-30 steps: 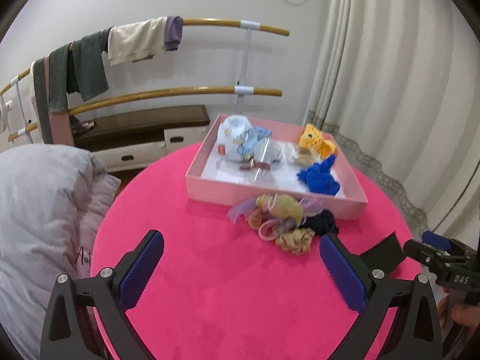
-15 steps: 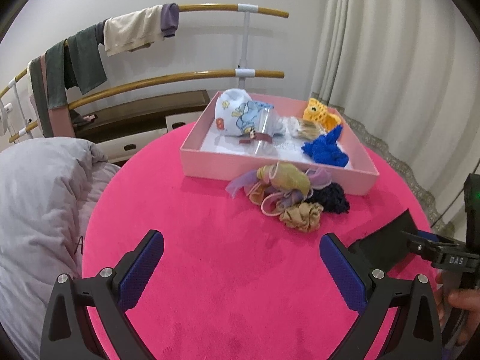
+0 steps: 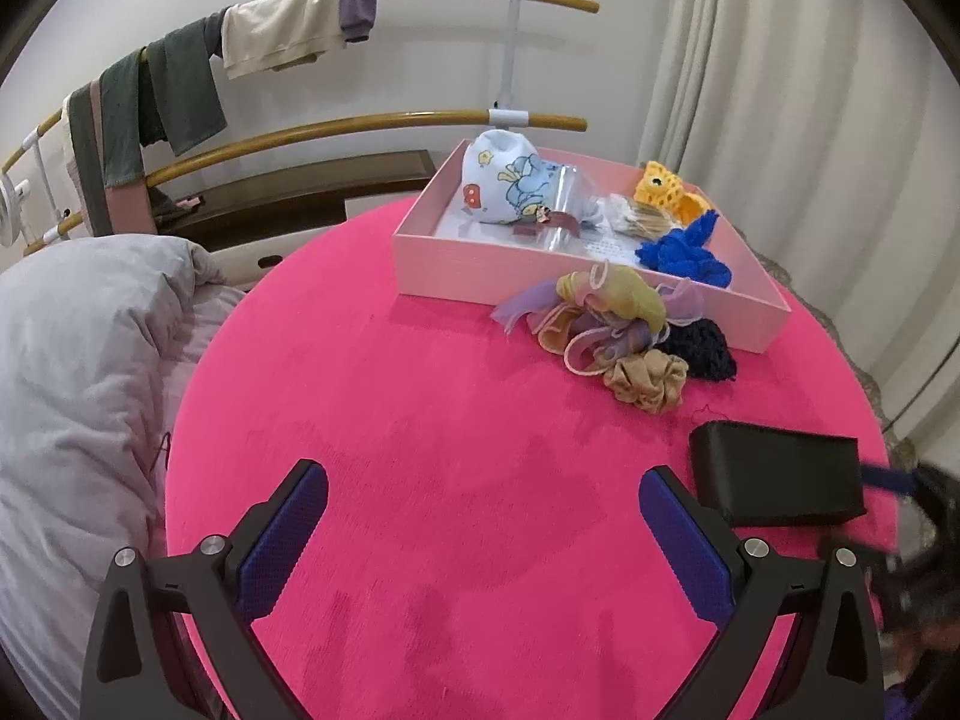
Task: Organize soft objects
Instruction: 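Grasp the black cushion pad with the right tool while the left tool grasps the beige scrunchie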
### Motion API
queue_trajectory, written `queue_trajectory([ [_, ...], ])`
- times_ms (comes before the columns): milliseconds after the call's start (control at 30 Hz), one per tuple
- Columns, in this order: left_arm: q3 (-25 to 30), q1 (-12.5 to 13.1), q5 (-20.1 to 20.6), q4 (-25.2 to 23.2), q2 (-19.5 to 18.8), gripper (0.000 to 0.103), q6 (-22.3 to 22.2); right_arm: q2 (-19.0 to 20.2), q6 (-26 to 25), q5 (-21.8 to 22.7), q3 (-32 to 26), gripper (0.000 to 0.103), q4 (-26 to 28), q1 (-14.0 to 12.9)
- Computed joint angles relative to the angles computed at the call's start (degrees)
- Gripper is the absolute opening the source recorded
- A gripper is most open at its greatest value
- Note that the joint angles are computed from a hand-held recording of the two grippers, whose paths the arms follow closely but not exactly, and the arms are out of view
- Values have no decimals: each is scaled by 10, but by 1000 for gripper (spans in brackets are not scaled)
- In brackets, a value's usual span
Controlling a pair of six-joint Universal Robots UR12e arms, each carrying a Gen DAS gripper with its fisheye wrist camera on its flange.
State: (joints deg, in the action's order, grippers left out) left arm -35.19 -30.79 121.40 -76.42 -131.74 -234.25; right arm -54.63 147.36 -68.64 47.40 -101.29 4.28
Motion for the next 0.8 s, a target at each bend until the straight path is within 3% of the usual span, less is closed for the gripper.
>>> queue_trajectory([
  [67,0,-1,1,-2,0,103,-1,11,-12,-4,-16,103,-7,1],
  [200,4,-1,-1,-12,-2,103,-1,40,-80,-4,-64,103,34,10],
  [267,5,-2,2,-16,-3,103,-3,46,-116,-25,-69,103,42,20],
  [367,5,-1,-2,-21,-4,103,-5,43,-137,-18,-58,103,35,26],
  [467,6,1,-4,-23,-4,103,-5,38,-130,16,-49,93,37,25],
  [600,4,3,-6,-23,-5,103,-3,22,-115,19,-18,75,6,28],
  [733,1,4,-12,-19,-5,103,1,10,-66,35,6,59,-25,21],
  [800,-2,5,-15,-17,-4,103,5,3,-52,38,16,60,-24,16],
])
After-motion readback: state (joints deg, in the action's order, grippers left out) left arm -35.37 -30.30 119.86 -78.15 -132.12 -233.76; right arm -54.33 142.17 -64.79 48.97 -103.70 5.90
